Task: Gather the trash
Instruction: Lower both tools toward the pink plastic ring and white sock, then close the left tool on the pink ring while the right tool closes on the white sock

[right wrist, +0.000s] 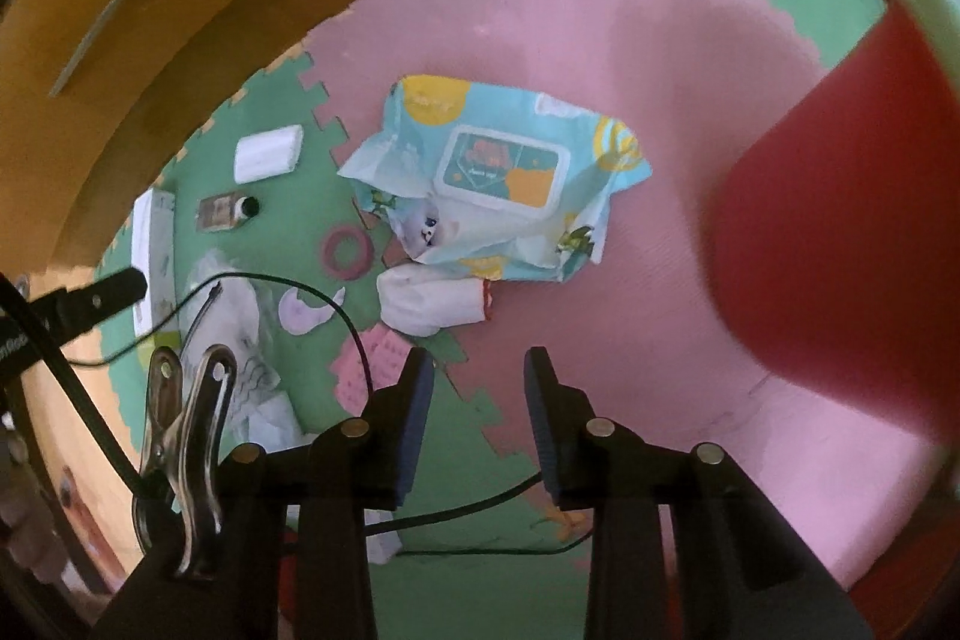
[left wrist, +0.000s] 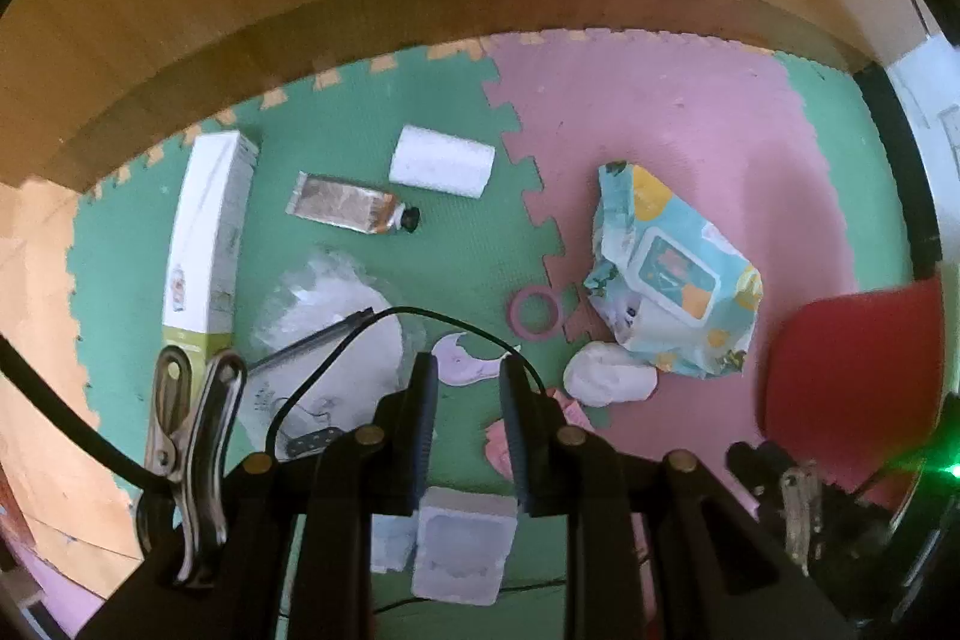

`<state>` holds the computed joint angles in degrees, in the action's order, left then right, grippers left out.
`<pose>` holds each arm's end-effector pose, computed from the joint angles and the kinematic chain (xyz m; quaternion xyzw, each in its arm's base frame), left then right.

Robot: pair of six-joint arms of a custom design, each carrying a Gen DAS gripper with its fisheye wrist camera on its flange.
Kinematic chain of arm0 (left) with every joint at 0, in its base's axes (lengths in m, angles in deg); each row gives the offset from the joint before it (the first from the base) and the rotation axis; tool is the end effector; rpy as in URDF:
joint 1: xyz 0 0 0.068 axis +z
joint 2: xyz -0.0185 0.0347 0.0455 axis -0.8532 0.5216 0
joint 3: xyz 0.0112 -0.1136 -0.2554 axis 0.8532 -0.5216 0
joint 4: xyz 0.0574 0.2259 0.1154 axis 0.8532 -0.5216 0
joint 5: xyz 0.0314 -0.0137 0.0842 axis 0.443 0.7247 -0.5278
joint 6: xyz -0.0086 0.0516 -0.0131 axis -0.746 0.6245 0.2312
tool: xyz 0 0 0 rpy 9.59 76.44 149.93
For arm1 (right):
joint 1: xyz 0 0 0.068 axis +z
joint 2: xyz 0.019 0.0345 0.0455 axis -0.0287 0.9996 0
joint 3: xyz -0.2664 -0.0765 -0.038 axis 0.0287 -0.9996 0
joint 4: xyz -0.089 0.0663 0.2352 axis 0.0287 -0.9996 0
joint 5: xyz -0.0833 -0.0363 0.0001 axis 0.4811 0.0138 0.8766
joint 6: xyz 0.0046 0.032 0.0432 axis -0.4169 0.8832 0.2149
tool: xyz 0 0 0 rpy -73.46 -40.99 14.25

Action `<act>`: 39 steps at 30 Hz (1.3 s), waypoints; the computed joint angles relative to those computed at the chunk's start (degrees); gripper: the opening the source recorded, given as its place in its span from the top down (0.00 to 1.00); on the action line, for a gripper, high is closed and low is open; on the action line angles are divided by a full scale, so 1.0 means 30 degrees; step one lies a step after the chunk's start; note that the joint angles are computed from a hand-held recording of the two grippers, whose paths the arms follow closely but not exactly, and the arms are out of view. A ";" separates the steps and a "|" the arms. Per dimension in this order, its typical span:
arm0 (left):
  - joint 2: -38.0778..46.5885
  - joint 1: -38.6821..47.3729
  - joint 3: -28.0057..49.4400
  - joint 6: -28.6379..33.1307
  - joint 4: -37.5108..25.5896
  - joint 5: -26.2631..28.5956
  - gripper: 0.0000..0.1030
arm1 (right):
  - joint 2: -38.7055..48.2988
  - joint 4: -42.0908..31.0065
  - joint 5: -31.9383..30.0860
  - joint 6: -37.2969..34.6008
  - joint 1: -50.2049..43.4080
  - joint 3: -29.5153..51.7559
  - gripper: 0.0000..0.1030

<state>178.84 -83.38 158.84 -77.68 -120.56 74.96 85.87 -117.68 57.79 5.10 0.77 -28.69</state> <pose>0.3347 -0.1554 0.2943 0.0578 0.9961 -0.0303 0.0591 0.2296 0.0132 0.2519 0.2060 0.9742 0.0676 0.0633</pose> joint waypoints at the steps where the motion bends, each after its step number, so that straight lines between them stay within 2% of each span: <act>1: 0.0117 -0.0006 -0.0181 -0.0093 0.0246 0.0053 0.78 | 0.0146 0.0477 -0.0257 0.0324 -0.0110 -0.0380 0.68; 9: 0.1397 -0.0297 -0.1256 -0.0154 0.2366 0.0335 0.73 | 0.1253 0.4274 -0.1843 0.2773 -0.0595 -0.2951 0.68; 15: 0.2782 -0.0905 -0.1685 0.0219 0.3960 0.0428 0.69 | 0.2021 0.6226 -0.2062 0.4146 -0.0945 -0.3811 0.68; 20: 0.3931 -0.1490 -0.1778 0.0302 0.4971 0.0645 0.68 | 0.2465 0.6991 -0.2148 0.4223 -0.1472 -0.4600 0.68; 25: 0.4672 -0.2087 -0.1560 0.0388 0.5917 0.0390 0.61 | 0.2816 0.7901 -0.2647 0.4250 -0.2013 -0.5430 0.68; 34: 0.5447 -0.3327 -0.2042 0.2589 0.6959 -0.0981 0.61 | 0.3448 0.8758 -0.2914 0.4185 -0.2837 -0.6141 0.68; 39: 0.5588 -0.3242 -0.2503 0.2370 0.7558 -0.0996 0.60 | 0.3405 0.9024 -0.3067 0.4489 -0.2801 -0.6405 0.68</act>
